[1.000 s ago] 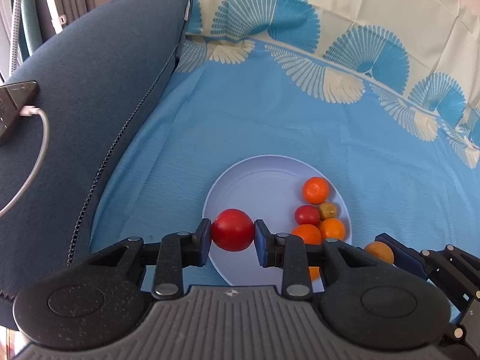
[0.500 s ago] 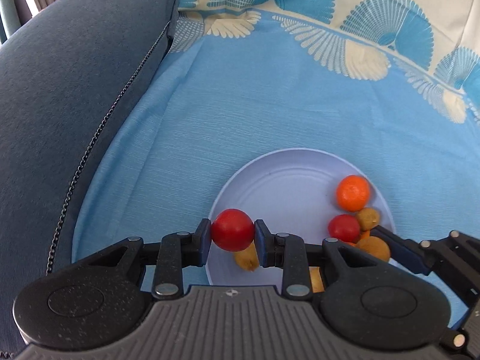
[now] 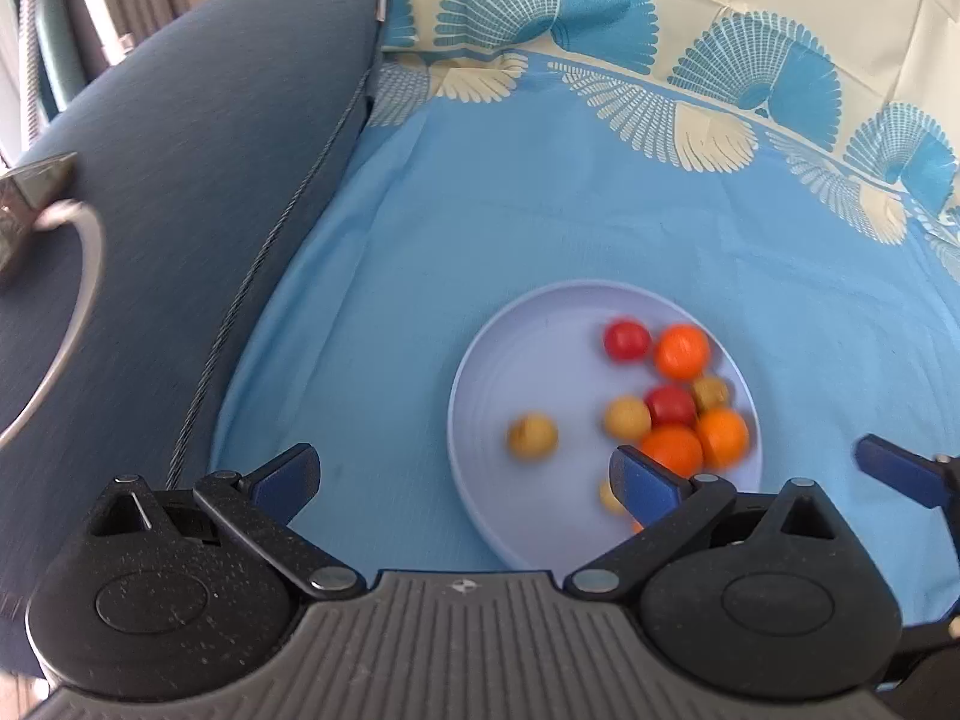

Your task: Organize fruits

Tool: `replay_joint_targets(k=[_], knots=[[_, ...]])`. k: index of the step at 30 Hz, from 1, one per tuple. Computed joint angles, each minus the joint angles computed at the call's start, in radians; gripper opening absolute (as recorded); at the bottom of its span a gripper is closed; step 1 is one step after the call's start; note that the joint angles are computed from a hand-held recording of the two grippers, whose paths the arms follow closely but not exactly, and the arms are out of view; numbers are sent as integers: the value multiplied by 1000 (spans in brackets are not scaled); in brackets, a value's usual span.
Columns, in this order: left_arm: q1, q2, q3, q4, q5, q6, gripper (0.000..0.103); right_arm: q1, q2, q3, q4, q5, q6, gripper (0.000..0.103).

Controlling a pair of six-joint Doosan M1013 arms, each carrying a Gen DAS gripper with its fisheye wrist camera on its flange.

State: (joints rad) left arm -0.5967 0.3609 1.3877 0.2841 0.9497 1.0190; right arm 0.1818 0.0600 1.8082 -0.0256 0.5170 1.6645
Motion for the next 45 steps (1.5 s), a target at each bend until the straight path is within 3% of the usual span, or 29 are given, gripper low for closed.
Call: replay_joint_targets(k=[7,17,29,45], knots=[[-38,-122,111,72,12,-92,103,37,-116,52,-162,75,308,102],[-83,-228,196,138,-2,-201,103,108,-253,142,-444,46,597,102],[-134,-270,223,219,-14,-242,103,136,-309,171,-539,38,689,102],[-143,-270,224,244,-1,-223,103,148,-314,174,-583,45,735,102]])
